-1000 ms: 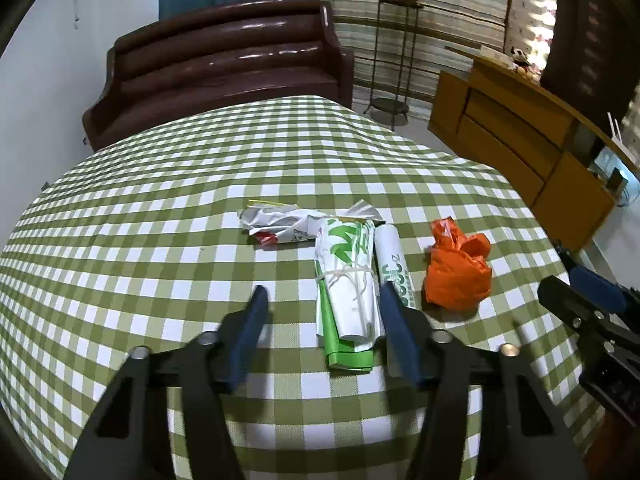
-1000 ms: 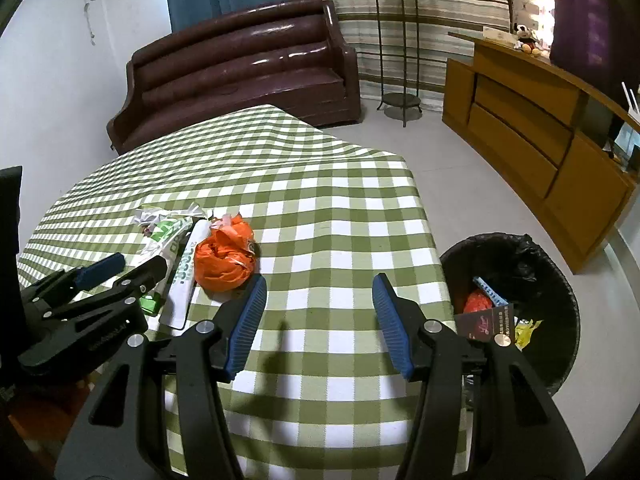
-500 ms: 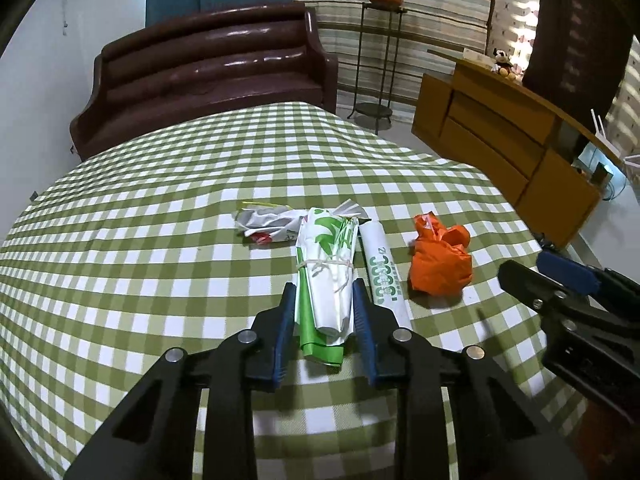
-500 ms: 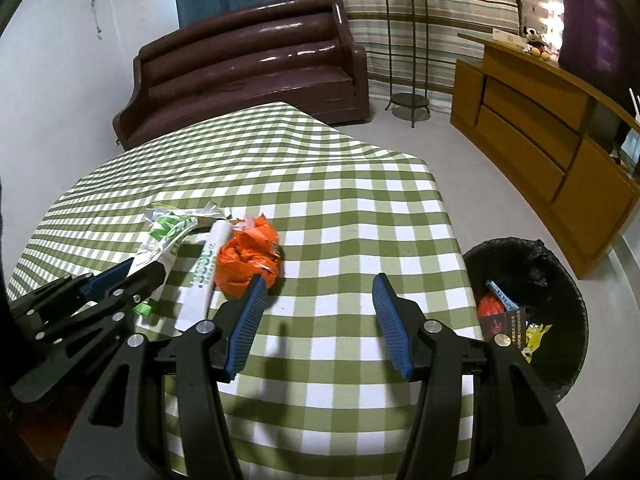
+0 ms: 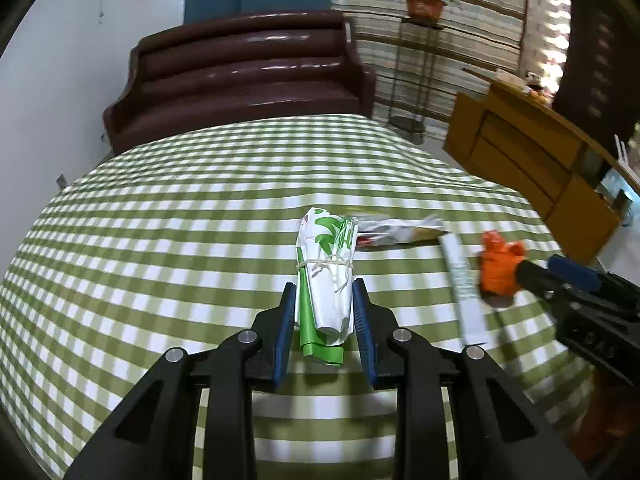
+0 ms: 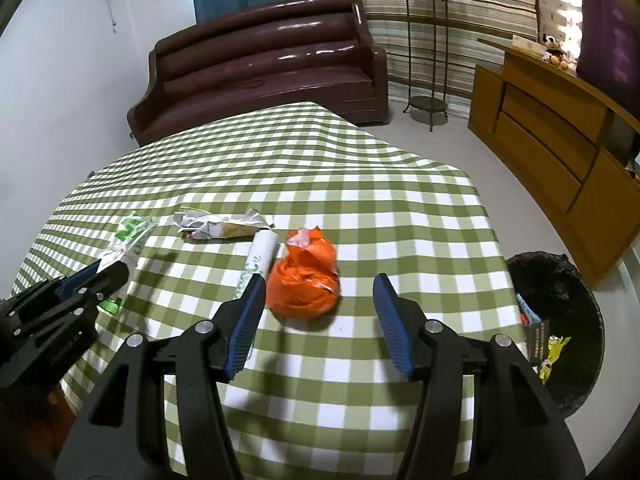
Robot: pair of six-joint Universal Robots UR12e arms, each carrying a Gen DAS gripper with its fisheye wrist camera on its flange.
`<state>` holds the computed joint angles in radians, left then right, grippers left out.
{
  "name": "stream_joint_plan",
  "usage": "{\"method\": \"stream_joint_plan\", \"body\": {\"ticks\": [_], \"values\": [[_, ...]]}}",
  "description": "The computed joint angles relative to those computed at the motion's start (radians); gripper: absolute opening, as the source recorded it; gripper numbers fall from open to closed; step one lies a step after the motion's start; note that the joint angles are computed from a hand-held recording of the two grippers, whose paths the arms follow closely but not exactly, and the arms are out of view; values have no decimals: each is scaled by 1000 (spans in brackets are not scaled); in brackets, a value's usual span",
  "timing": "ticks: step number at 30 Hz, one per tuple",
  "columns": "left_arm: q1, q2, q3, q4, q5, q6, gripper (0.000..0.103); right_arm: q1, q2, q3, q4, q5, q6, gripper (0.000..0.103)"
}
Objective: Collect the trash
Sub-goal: 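Grasp the green-and-white packet with the left tool, then grasp the orange plastic bag with the right tool while the left tool holds the packet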
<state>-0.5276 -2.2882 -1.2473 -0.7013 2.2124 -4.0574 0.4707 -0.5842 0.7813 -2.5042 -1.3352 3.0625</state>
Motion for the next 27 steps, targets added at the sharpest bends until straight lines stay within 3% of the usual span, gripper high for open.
{"method": "stream_joint_plan", "body": {"ticks": [6,17,21,27], "values": [[10,22,-34,-23,25,-40,29,11,32,-61,43,-14,-6,55],[18,38,-71,10,9,-38,29,22,79,-146,124,-67,-12,54],[17,37,-74,17,5,-35,29,22,88,-161,147,-64,-22,44],[17,36,-72,17,5,-35,29,22,72,-124,112,-66,-27,42]]}}
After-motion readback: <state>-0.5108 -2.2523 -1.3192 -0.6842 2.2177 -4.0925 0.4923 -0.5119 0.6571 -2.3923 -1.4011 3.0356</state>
